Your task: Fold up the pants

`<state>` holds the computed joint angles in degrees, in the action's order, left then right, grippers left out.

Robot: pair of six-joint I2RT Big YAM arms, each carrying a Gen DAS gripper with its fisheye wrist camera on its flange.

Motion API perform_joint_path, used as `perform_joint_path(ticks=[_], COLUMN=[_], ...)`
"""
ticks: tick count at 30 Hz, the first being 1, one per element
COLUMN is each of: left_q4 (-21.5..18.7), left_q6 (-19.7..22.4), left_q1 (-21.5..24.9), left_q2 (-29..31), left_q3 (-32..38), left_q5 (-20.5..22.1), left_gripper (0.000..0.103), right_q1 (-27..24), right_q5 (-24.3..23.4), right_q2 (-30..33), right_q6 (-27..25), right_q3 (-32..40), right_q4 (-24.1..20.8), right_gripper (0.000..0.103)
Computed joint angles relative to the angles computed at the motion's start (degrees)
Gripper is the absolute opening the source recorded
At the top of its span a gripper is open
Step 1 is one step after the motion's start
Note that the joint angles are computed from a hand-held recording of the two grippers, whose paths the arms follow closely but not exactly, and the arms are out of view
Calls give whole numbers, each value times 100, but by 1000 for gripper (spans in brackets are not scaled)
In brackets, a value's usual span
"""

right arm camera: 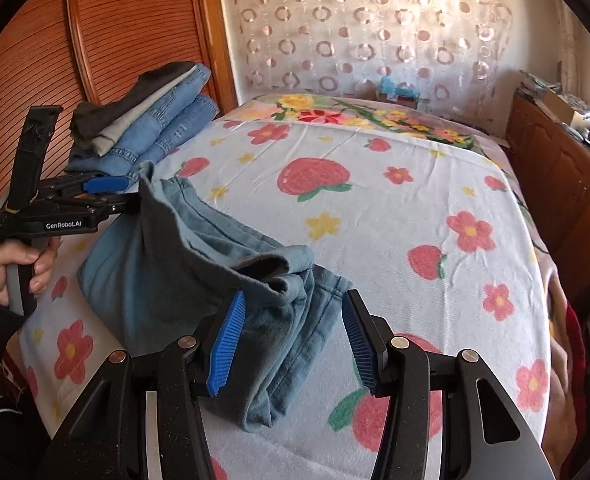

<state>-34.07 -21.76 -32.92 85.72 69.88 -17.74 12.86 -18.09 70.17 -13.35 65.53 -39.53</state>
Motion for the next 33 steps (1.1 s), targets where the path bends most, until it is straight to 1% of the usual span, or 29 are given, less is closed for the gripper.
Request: perform_joint_path(ticks=[2,3,4,7,9,10,12,13,16,18,21,25,29,31,33], left_q4=[19,58,114,225,297,330,367,382,418,438,465,475,484,476,449], left_q6=[-21,-15,-14,-10,0,2,-10,-15,1,-15,-52,-103,-139,-170,-169], left_q1=[-8,-8,-18,-31,-47,-59,-88,-104,-160,-209,-256,-335,-442,-478,-512], left_q2=[-3,-28,-66,-146,-208,-243,-294,-322,-394,-451,-521,-554,-586,-589,-559], left_q3=[-14,-43,-86,-167,-221,-248,-282,-302,-367,-442,-544,-632,-724,-767,-783], left_q5=[16,38,47,98,144,155,147,150,178,187,221,250,229,249,242], left_gripper=[70,70,70,70,70,70,70,70,70,70,70,70,70,70,70], right_q1=[4,9,13,28,28,14,22,25,87,132,157,184,126,85,74], right_q5=[-48,-73,-94,-137,-197,-186,-143,-76,222,282,234,198,184,79,30], right_q2=[126,173,221,410,576,634,708,731,840,872,824,652,453,326,194], right_q6=[-79,-106,-126,-177,-128,-26,192,276,543,655,711,648,592,617,608], right_q3=[133,183,236,469,661,734,822,845,914,892,790,584,395,282,158], right_q4=[-47,-55,-55,-162,-277,-274,-182,-125,38,109,189,289,294,270,218], right_gripper=[52,50,32,6,6,5,5,3,2,2,2,2,3,8,9])
